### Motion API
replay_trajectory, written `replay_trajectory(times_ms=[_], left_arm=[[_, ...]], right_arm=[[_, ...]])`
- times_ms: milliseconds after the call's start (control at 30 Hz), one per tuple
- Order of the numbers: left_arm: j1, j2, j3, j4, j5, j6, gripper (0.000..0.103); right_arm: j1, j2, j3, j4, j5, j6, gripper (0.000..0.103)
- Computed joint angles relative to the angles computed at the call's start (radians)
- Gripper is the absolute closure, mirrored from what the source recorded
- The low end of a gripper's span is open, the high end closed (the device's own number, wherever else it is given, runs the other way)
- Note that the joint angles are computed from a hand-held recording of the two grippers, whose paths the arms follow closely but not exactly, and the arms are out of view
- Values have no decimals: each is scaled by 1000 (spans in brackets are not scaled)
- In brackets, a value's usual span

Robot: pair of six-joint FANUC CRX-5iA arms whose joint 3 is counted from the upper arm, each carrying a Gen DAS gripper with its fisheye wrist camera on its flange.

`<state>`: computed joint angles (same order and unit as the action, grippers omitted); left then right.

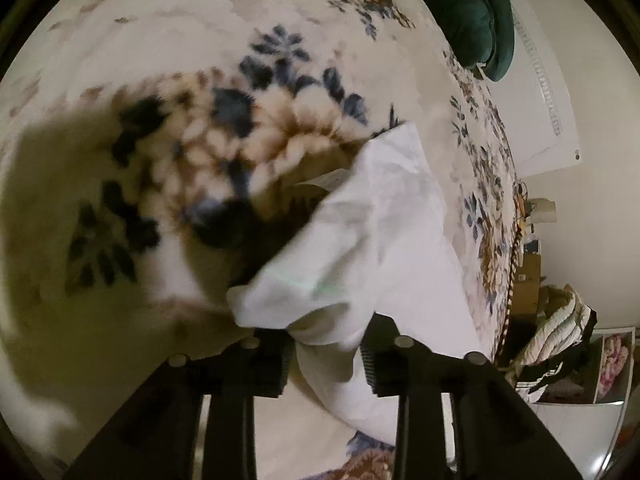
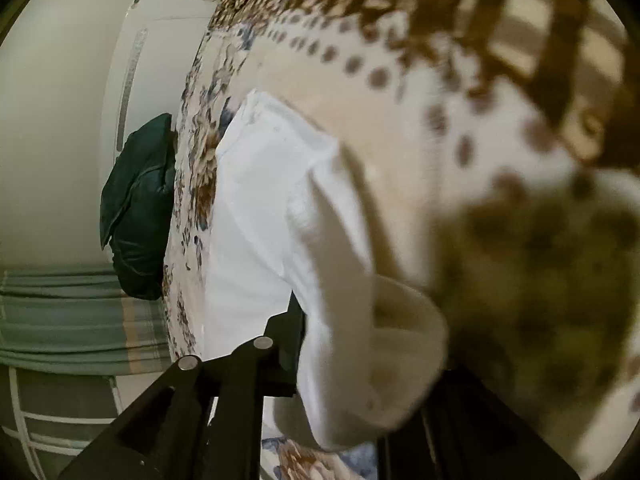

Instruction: Fold small clothes

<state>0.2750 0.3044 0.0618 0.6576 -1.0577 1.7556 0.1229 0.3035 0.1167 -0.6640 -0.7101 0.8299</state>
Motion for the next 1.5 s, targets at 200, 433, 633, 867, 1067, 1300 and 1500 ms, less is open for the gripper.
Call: replay_trajectory(times_ms=[200,433,633,867,1067,1300,1500], left_arm=[[27,-19,10,-32,-59,3,64],[-56,-26,227,-392,-205,6,16],[-181,-86,349,-623,-305,-124,13],[-213,-169,434,-617,-402,-220,13],[-207,-234,537,-584,-502,-278,13],[-179,-314,687,-544,-657,-320,13],[-156,-352,869,-525,-812,-306,13]], right_arm=[[-1,-41,-39,79,-21,-51,74],[97,-77,-48,430,-180,-198,64],[321,-43,66,837,-479,-248,3],[486,-67,188,1025,-672,-294,2],[621,-157,288,1138,-846,-334,2],[831,-203,473,1291,-1086,-334,2],[1046,-191,681,1456,-1285,-303,2]])
